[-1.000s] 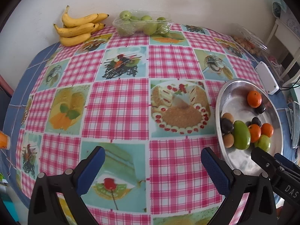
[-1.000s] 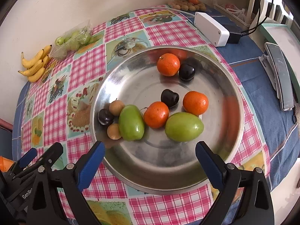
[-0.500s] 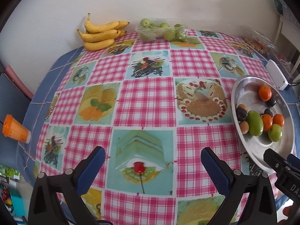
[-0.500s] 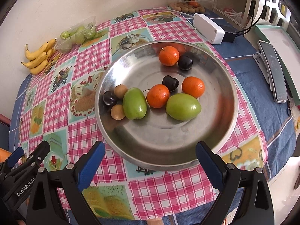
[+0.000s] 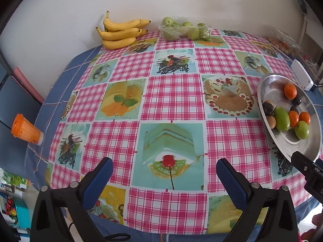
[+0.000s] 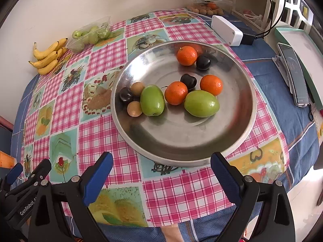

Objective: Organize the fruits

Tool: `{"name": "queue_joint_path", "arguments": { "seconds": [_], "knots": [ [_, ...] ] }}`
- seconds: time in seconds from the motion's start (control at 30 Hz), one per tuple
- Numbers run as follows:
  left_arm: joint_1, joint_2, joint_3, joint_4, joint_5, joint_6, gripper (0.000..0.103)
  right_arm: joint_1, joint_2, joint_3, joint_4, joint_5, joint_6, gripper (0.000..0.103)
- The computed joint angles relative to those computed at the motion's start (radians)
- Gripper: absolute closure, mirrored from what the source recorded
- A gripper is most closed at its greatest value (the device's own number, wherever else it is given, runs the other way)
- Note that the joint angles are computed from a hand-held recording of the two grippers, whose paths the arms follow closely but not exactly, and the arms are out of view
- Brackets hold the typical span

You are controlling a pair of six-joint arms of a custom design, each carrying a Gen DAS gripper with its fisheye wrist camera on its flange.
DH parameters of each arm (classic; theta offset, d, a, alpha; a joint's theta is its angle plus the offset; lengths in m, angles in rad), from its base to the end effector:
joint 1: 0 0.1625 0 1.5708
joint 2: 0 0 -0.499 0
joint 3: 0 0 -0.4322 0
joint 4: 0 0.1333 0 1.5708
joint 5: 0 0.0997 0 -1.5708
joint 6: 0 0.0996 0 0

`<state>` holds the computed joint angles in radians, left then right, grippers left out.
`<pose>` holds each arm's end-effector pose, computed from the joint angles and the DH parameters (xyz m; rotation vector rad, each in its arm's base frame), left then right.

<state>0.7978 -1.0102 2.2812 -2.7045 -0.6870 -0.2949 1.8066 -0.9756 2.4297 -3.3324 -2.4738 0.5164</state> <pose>-0.1868 -0.4926 0.0960 0.6126 2.2001 -0.4145 0.1572 -0.4186 0.1178 -0.4934 -2.2559 0.7421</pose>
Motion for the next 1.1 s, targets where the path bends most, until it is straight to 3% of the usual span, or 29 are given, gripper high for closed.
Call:
{"name": "queue_joint_path", "arguments": {
  "seconds": [1.1],
  "knots": [
    [0.033, -0.007, -0.03, 0.091, -0.056, -0.061, 0.0, -0.001, 0.001, 0.0, 0.0, -0.005, -0.004, 0.006]
  ]
}}
